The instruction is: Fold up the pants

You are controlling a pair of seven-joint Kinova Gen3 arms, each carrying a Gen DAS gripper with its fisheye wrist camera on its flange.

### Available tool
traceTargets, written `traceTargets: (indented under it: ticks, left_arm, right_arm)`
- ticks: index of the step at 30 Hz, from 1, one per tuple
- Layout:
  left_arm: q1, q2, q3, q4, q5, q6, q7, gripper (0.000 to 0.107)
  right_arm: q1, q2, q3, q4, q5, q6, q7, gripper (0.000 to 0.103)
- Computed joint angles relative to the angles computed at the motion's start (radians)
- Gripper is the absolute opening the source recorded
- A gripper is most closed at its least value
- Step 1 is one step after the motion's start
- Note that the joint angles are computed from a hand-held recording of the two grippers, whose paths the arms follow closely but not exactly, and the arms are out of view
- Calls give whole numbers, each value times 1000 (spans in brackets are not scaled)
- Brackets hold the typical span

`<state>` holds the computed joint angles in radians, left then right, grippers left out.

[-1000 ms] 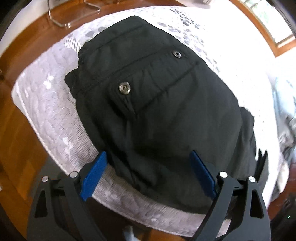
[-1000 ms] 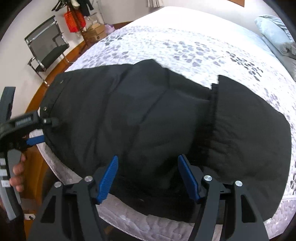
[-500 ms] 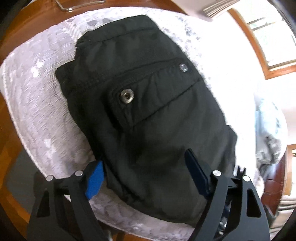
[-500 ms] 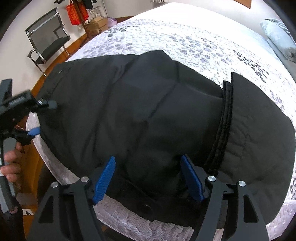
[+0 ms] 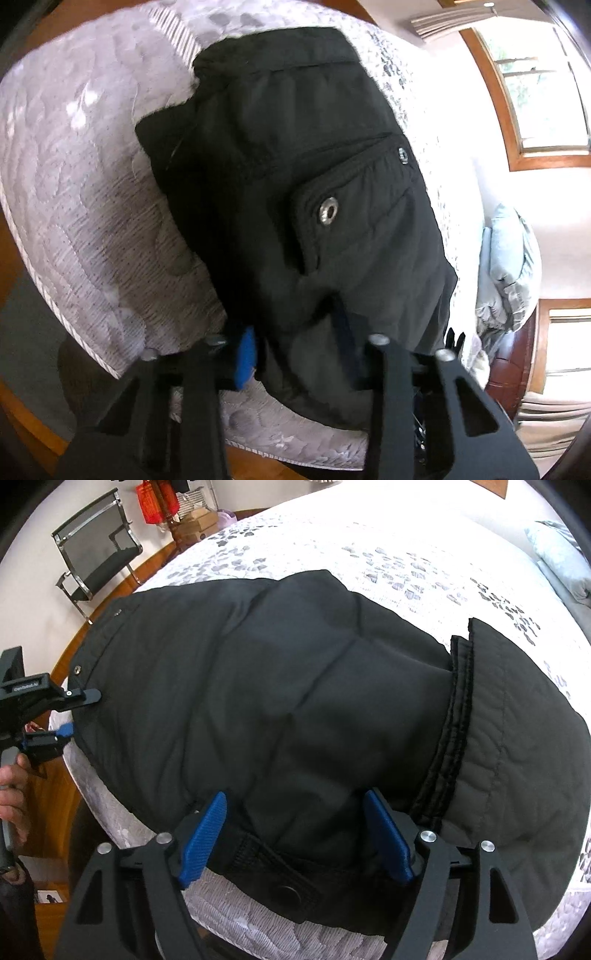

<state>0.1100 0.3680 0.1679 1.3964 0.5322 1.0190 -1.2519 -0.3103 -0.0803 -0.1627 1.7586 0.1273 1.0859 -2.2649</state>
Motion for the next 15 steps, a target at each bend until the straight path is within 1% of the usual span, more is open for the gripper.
traceTargets:
  ticks: [2, 5, 7, 10, 13, 15]
  left_arm:
    - [35, -6, -10, -18, -50, -4, 31, 20]
    - [62, -14, -13, -33, -90, -10, 68, 12]
    - [63, -23, -11, -30, -92, -16, 77, 10]
    - [41, -49, -7, -6, -71, -32, 56, 8]
    - [64, -85, -11, 10, -87, -77, 52, 7]
    - [79, -116, 1, 18, -106, -126, 19, 7]
  right_arm:
    - [1, 3, 1, -3, -2, 1, 1, 78]
    - [0, 7, 0, -5, -1, 0, -2, 78]
    - [-3, 6, -2, -1, -1, -4, -5, 78]
    - [-2, 4, 1, 4, -7, -12, -5, 79]
    - [0, 0, 2, 10, -11, -17, -1, 78]
    - [4, -7, 8, 17, -23, -23, 7, 78]
